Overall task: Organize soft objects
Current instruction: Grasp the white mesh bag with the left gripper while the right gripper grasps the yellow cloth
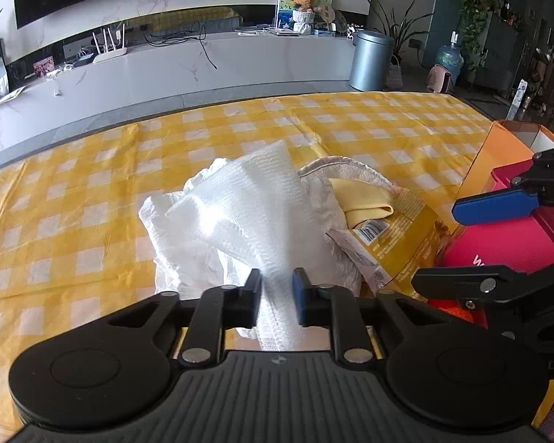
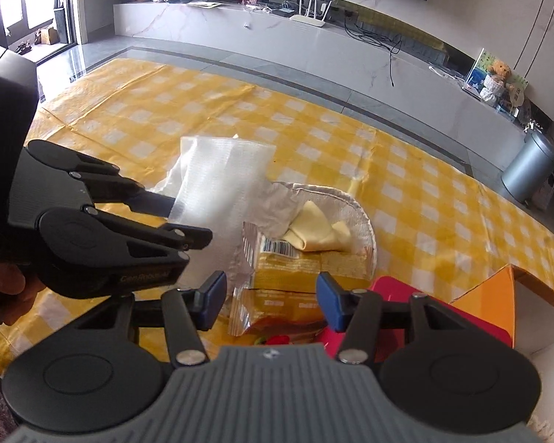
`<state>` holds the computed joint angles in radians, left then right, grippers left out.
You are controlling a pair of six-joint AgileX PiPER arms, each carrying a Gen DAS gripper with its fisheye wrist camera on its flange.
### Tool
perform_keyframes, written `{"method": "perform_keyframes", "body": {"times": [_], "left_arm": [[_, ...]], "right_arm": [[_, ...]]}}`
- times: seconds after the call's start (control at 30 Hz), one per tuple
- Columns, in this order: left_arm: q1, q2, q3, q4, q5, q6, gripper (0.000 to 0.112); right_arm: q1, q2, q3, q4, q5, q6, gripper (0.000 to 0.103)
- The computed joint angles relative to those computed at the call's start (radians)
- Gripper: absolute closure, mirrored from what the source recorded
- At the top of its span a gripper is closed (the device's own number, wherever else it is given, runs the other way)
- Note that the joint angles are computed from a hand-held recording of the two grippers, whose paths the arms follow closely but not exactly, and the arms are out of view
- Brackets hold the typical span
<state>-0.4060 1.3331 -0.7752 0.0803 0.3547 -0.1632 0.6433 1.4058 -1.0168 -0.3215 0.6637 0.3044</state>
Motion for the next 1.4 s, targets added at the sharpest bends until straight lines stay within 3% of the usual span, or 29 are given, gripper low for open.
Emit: {"method": "perform_keyframes", "body": {"times": [0.07, 0.2, 0.4, 0.67, 0.8, 0.9, 1.0, 1.03, 1.4], "left_arm": [[0.009, -0.027, 0.016, -0.021, -0.004, 0.026, 0.111], [0.037, -0.085, 0.004, -0.061, 0.028, 0.070, 0.112], [0.044, -0.106, -0.059, -0.026, 0.087, 0.049, 0.112], [0.043, -0.053, -0.078, -0.053, 0.052, 0.070, 0.112], [0.050, -0.043, -0.070, -0.082, 0.039, 0.094, 0.112], [0.058, -0.037, -0.067, -0.106, 0.037, 0.115, 0.112], [0.059, -0.039, -0.067, -0.115, 0.043, 0.125, 0.112], [0.059, -0.041, -0.067, -0.112, 0.045, 0.124, 0.112], [0.002, -0.111, -0.097, 0.027, 0.141, -0.026, 0.112]], "right_arm": [[-0.007, 0.009, -0.019, 0.024, 0.015, -0.034, 0.050], [-0.054, 0.040, -0.082, 0.120, 0.056, -0.163, 0.050], [-0.120, 0.191, -0.299, 0.184, 0.210, -0.320, 0.049], [-0.145, 0.452, -0.603, 0.177, 0.398, -0.385, 0.050], [-0.153, 0.529, -0.690, 0.194, 0.449, -0.387, 0.050], [-0.154, 0.580, -0.743, 0.197, 0.494, -0.368, 0.059], [-0.169, 0.609, -0.771, 0.226, 0.520, -0.357, 0.082], [-0.172, 0.606, -0.766, 0.227, 0.517, -0.353, 0.098], [-0.140, 0.407, -0.604, 0.201, 0.431, -0.352, 0.100]]}}
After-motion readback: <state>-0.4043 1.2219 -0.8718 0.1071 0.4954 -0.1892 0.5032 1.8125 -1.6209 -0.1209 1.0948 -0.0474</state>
